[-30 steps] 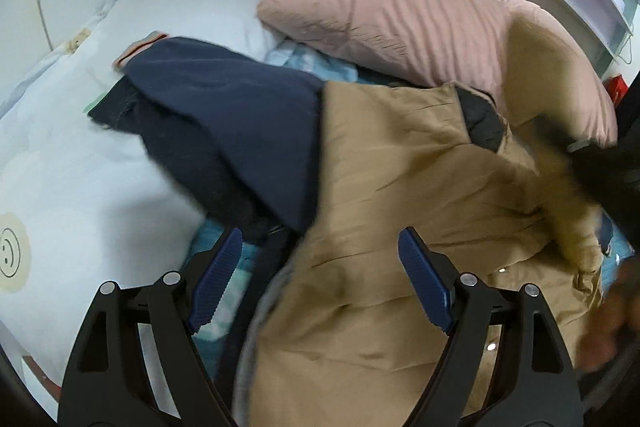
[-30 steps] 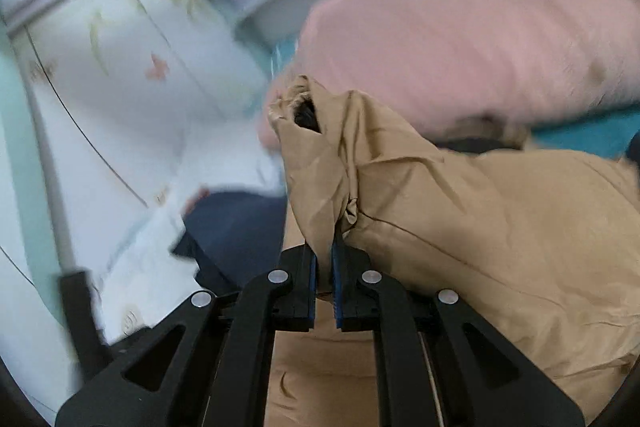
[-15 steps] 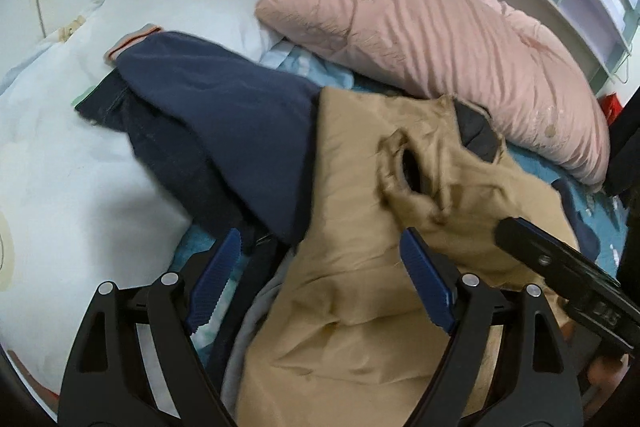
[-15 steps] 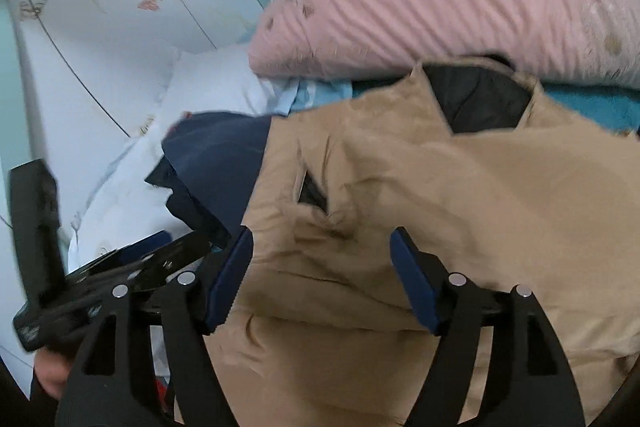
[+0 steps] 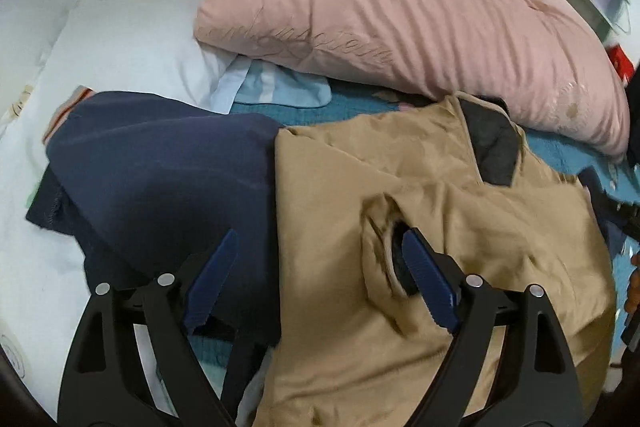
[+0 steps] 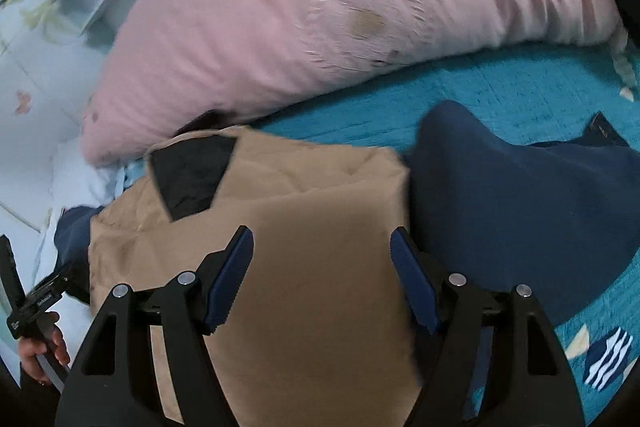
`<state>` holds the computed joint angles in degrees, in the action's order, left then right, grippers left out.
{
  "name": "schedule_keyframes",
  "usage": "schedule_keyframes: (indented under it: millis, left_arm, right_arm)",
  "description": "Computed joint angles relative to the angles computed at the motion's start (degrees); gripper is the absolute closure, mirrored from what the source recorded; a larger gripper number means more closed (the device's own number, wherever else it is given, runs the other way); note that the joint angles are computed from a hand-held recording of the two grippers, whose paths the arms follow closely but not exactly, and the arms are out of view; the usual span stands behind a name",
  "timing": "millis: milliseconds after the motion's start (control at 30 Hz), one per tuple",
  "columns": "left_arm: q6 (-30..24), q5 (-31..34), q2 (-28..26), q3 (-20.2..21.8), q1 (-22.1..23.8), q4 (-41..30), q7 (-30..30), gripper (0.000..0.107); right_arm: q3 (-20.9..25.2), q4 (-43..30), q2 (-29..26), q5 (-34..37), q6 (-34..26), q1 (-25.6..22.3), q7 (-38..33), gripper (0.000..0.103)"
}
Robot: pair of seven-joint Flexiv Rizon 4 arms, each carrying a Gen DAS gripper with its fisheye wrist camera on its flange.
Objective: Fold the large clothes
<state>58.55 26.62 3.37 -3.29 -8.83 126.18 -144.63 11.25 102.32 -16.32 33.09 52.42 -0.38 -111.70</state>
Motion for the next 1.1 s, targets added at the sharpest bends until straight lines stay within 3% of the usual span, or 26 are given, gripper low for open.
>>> schedule_keyframes:
  millis: [100, 233, 367, 600, 667, 700, 733, 800, 833, 867, 967, 1100]
  left_arm:
    - [3.84, -6.79, -2.14, 1.64, 0.81, 1.29, 4.74, 0.022]
    - [5.11, -9.81, -4.25, 2.62, 1.57, 1.1, 7.65, 0.022]
    - [9.18, -21.84, -7.03, 3.25, 2.41, 3.3, 17.01, 0.02]
    - [10.52, -32.18, -10.51, 3.63, 3.21, 4.16, 21.3, 0.019]
    - [9.27, -32.52, -11.05, 3.9, 3.02, 3.45, 21.56, 0.019]
    - [9.11, -32.35, -11.11, 3.99, 2.83, 3.21, 21.64, 0.02]
    - [9.67, -33.27, -11.21, 3.59, 2.85, 3.25, 23.33, 0.026]
    - [10.98, -37.15, -11.26, 2.37, 3.04, 4.08, 27.82, 0.05]
    - [10.8, -38.14, -11.2, 1.67, 3.29, 4.14, 29.19, 0.065]
    - [9.6, -35.39, -11.22, 2.83, 2.12, 3.02, 28.15, 0.077]
    - [12.35, -34.3, -10.0, 2.82, 1.21, 3.75, 30.0, 0.09]
    - [17.53, -38.19, -5.17, 2.1, 0.05, 7.61, 33.01, 0.092]
  right_arm:
    - [-0.41, -3.89, -3.55, -0.73, -6.47, -0.71, 0.66, 0.035]
    - [-0.69, -5.3, -5.45, -2.21, -6.7, -0.02, 3.7, 0.035]
    - [-1.03, -6.93, -7.29, -4.7, -6.83, 0.58, 8.73, 0.033]
    - [-0.46, -8.38, -9.24, -6.93, -7.68, 0.06, 12.55, 0.03]
    - [0.15, -7.99, -9.15, -7.05, -7.08, -0.24, 11.46, 0.029]
    - [0.41, -7.63, -8.92, -7.04, -6.63, -0.39, 10.72, 0.033]
    - [0.77, -7.36, -8.71, -6.62, -6.19, -0.58, 10.04, 0.037]
    - [1.31, -7.68, -8.66, -5.99, -7.35, -1.25, 8.24, 0.062]
    - [1.59, -7.81, -8.52, -5.45, -7.75, -1.63, 7.02, 0.068]
    - [2.22, -8.2, -8.38, -4.08, -8.78, -2.54, 4.92, 0.081]
    - [2.78, -6.57, -6.19, -1.43, -6.74, -3.17, 0.08, 0.089]
    - [3.33, -4.54, -0.93, 5.6, -4.64, -5.09, -7.42, 0.09]
